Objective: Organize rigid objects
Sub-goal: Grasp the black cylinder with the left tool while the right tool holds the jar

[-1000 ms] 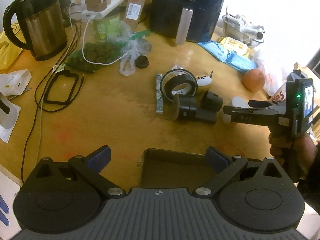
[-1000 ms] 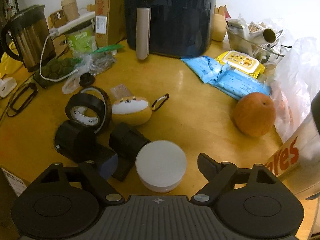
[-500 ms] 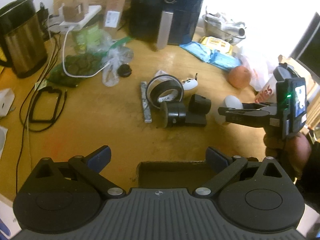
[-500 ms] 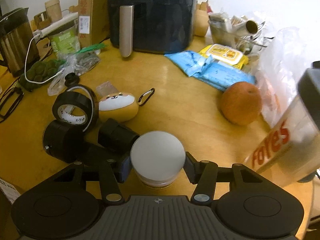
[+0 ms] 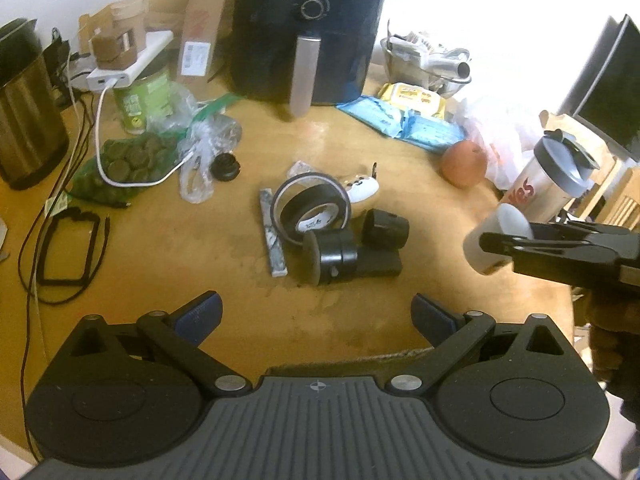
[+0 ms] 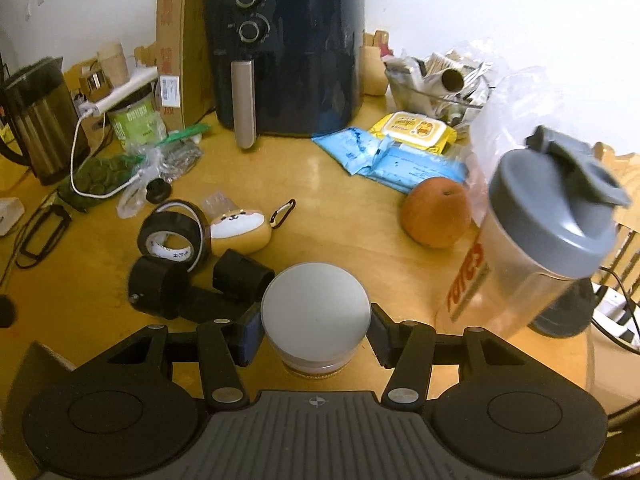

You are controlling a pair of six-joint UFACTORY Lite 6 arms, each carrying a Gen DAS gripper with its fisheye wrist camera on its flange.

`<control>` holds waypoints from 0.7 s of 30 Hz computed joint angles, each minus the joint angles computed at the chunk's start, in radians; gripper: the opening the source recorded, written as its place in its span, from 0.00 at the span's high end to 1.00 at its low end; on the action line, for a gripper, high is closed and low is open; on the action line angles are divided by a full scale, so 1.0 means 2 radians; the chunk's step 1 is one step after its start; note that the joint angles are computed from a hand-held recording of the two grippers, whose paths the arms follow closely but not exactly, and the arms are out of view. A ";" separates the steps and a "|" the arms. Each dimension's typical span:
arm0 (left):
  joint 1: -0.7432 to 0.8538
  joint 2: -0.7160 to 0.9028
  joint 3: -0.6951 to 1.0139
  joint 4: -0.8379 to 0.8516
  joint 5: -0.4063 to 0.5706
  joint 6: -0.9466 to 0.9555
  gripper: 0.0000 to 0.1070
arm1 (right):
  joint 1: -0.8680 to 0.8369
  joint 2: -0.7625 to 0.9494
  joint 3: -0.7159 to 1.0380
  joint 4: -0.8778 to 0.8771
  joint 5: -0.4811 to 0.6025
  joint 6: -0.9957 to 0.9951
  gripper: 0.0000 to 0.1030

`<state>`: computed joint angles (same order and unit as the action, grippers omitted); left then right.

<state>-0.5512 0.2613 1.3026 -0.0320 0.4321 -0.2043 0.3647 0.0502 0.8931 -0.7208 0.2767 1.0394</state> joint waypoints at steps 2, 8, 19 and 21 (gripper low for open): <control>-0.003 0.011 0.011 -0.001 -0.001 0.005 0.04 | 0.001 -0.020 -0.010 0.015 0.006 -0.007 0.45; -0.014 0.054 0.055 0.011 -0.006 0.009 0.04 | 0.015 -0.074 -0.040 0.022 0.033 0.003 0.45; -0.017 0.174 0.162 0.040 -0.003 -0.018 0.04 | 0.037 -0.164 -0.089 0.016 0.079 0.050 0.45; -0.014 0.208 0.197 0.039 0.009 -0.020 0.04 | 0.042 -0.178 -0.096 0.017 0.087 0.058 0.45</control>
